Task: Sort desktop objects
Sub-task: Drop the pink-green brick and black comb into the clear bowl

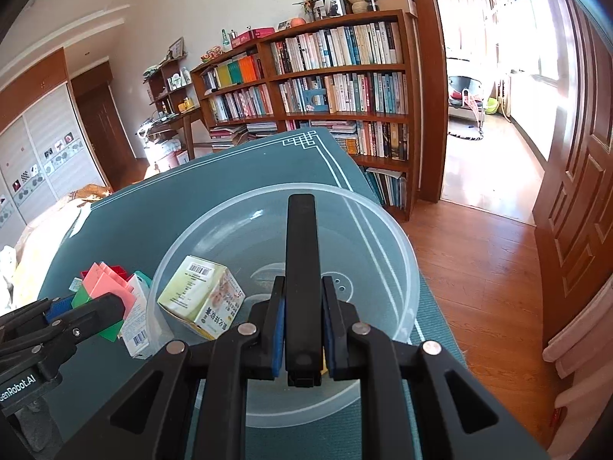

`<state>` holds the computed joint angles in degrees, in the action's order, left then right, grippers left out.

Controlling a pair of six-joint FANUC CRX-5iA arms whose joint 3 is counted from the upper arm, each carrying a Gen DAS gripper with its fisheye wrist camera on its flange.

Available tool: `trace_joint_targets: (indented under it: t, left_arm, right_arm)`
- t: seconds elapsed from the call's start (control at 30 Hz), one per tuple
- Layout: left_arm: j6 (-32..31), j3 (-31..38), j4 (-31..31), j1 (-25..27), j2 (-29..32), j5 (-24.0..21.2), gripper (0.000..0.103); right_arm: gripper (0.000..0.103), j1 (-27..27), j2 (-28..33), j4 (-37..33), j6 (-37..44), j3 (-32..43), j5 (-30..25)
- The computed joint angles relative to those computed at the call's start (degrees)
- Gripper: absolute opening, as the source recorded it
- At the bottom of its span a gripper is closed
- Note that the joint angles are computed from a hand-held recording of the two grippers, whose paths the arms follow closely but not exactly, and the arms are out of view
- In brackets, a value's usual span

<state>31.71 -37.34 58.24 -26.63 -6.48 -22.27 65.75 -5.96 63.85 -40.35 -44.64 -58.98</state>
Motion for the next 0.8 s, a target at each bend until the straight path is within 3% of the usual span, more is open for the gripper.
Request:
trace_joint_targets:
  t: [0.37,0.4,0.43,0.57,0.8]
  left_arm:
    - [0.83,4.55,0.85,-4.47,4.98,-0.71,0.036]
    - [2.94,5.32,-0.99,-4.35,5.4,-0.85,0.042]
    - [4.64,6.07,-2.54,-4.19,5.93,-1.0,0.055]
    - [-0.11,3.96,4.51,-5.0,5.28,1.11,0.061]
    - [1.9,1.8,3.97,-2.47,3.24,3.63,0.061]
  right_arm:
    - [0.02,-0.74,-2.03,0.07,-3.05,-2.79,1.37]
    - [0.022,-0.87,-2.13,0.15,-3.32,-2.94,1.56]
    - [0.029,-0.88,-2.25,0.25,-3.66,-3.13,1.5]
    - [0.052,-0.69,-2.38,0.04,-4.91,-3.44,0.59]
    - [0.053,-0.5,-2.75,1.94,-5.64,-3.66,1.55]
